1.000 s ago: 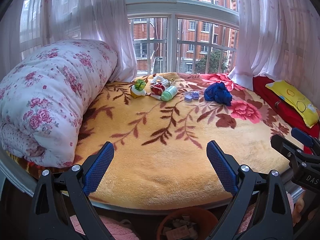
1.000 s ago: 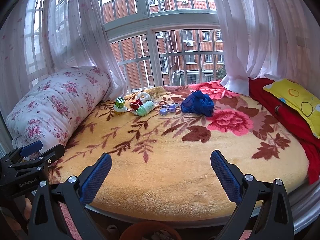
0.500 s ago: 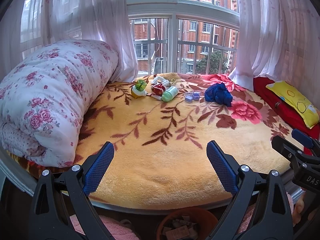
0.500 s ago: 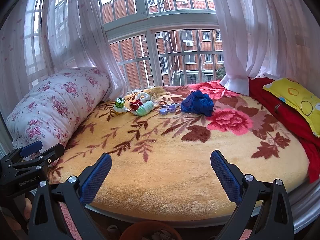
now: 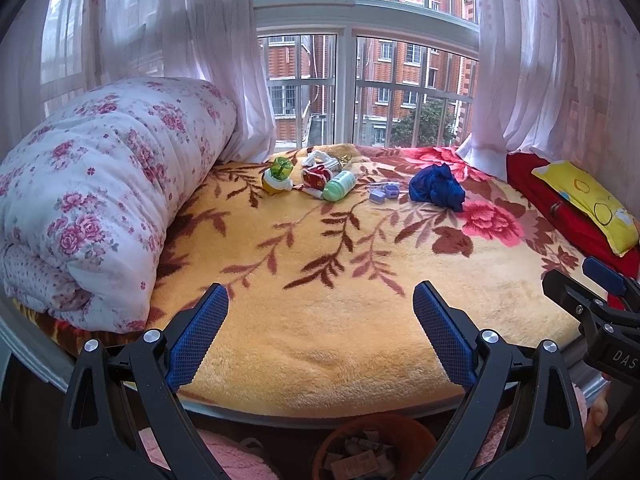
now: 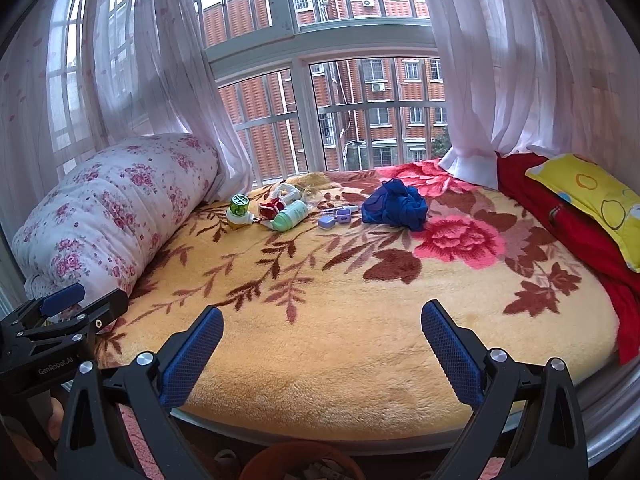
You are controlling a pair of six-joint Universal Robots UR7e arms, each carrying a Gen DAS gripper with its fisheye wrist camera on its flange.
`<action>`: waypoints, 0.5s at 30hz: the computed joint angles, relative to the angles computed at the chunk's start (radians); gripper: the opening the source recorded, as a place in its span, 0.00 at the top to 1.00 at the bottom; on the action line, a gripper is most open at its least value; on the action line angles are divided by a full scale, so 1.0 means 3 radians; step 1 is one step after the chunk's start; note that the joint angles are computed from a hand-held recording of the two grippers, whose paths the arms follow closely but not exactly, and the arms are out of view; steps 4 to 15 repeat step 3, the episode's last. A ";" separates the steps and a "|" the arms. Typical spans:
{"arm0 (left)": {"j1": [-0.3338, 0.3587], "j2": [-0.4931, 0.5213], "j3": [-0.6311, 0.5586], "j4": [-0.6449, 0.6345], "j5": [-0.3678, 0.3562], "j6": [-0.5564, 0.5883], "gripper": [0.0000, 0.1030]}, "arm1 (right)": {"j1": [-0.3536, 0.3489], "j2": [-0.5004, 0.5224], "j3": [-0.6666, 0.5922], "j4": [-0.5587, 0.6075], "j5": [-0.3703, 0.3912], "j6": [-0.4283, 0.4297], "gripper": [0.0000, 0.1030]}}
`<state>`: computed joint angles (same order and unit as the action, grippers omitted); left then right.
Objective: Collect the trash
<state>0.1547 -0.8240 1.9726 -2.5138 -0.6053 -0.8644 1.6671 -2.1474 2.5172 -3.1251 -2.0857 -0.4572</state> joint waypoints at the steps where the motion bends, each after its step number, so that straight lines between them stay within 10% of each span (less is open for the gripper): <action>1: 0.0003 -0.0001 -0.0001 0.0006 -0.0001 -0.0001 0.11 | 0.0003 0.0000 0.0001 -0.0002 -0.0006 0.0006 0.05; 15: 0.0006 0.0000 -0.0001 0.0005 -0.0009 -0.0002 0.11 | 0.0015 0.0013 -0.0003 -0.0017 -0.0030 0.0016 0.05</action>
